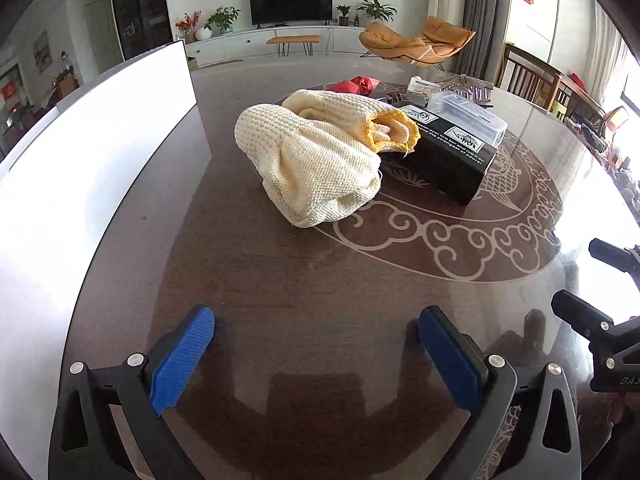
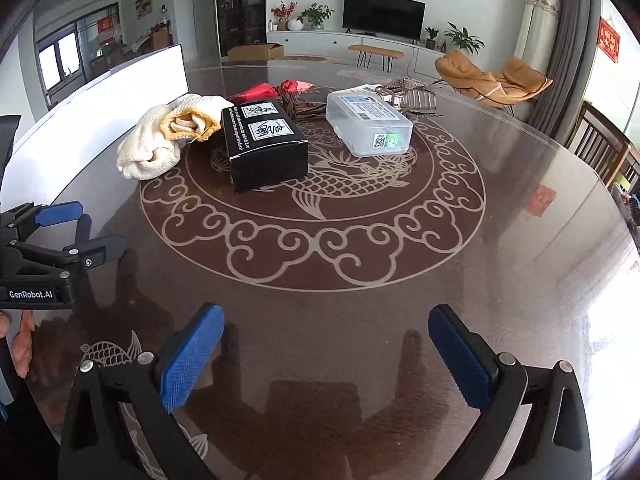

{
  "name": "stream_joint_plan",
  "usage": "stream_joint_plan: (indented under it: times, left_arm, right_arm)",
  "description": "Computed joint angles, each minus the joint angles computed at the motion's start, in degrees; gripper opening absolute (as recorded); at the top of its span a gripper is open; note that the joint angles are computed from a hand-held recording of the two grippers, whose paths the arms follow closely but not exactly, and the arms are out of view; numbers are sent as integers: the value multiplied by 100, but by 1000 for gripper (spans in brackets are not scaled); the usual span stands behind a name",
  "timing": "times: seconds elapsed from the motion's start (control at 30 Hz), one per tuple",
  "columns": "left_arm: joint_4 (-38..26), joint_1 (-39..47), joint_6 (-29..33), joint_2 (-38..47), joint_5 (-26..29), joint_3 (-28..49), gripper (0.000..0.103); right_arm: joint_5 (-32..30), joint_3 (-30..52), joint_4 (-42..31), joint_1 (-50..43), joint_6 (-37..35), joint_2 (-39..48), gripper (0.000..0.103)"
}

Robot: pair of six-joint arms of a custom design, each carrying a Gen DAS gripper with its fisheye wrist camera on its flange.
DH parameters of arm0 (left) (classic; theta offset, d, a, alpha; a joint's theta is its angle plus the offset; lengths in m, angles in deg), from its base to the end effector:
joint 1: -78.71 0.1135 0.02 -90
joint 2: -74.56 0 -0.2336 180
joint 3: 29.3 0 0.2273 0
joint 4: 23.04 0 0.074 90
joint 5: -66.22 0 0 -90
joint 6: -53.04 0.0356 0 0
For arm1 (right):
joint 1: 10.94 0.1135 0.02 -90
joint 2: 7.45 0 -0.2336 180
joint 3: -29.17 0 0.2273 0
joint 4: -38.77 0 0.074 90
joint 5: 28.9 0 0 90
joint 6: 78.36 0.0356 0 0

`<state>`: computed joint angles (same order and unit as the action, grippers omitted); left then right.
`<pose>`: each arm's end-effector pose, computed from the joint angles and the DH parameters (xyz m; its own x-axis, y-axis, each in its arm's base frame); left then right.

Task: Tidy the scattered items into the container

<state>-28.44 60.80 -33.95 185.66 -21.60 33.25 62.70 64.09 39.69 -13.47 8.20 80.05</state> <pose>0.3032 -0.0994 0.0725 -0.7510 0.2979 -0.5893 0.3685 0.9296 0.0002 0.2157 -0.0105 0.0804 -0.7859 -0.0253 -0.6179 0.0143 0.9982 -0.0591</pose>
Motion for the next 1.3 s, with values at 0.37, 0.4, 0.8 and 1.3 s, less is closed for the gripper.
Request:
stream_joint_plan:
  times: [0.37,0.4,0.8,1.3]
  left_arm:
    - [-68,-59,-53,121,-25,174,103]
    - [-57,-70,-65,120,-37,164,103]
    - [-57,-69,-64,137,-47,183,103]
    - [-67,-65,-66,135,-47,191,103]
  right_arm:
    - [-245,235,-216,-344,107,279,103]
    - [-242,223,-218,-346,103,264,103]
    - [-247,206,-233,-353,100,230,103]
    - [-255,203,-248,-362,97,214,103]
